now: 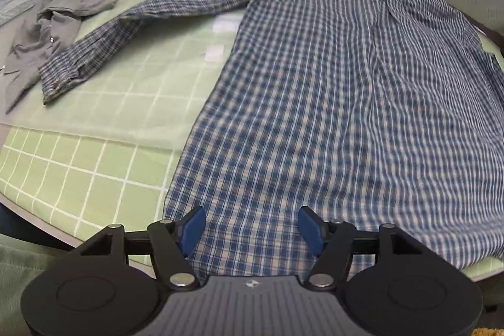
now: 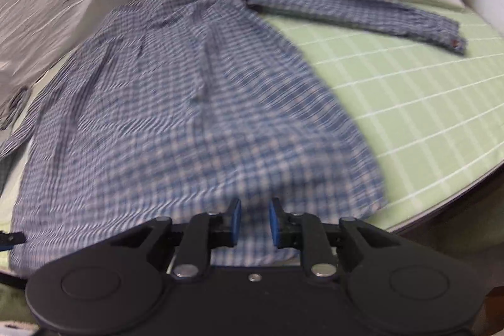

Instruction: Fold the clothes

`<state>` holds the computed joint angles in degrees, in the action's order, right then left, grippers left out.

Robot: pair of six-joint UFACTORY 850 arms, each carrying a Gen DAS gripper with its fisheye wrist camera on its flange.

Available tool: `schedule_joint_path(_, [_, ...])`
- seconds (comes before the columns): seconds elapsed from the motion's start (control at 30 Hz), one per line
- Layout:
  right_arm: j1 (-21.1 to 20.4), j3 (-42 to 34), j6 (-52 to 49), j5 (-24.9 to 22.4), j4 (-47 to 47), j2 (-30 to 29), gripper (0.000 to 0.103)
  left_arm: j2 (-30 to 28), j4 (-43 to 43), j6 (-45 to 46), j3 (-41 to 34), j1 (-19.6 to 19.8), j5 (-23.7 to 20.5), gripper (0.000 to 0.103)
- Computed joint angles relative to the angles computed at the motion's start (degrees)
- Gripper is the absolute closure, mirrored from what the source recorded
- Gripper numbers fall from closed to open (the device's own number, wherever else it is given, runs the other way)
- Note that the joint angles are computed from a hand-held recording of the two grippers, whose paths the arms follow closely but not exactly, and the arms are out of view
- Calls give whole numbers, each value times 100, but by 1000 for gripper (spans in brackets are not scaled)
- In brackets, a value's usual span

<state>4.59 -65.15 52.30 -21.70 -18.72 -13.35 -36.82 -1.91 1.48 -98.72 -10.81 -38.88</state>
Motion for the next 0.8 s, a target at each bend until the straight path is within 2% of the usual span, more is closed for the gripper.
schedule_joint_path(0.2, [207, -160, -872, 130, 1050, -255, 82, -59, -183, 611, -43, 106, -97, 37])
schedule_joint_path(0.33, [426, -438, -1229, 135, 1319, -533, 79, -67, -286, 1037, -43, 171, -105, 37])
schedule_joint_path(0.43, [613, -636, -1023, 8, 982, -682, 77, -65, -404, 1398, -40, 229, -100, 37])
schedule_joint_path(0.63, [857, -782, -414, -730, 550, -693, 94, -125, -640, 1718, -131, 347, -107, 36])
schedule_joint_path(0.8, [1032, -695, 641, -695, -572, -529, 93, -259, -890, 1848, -302, 422, -200, 36])
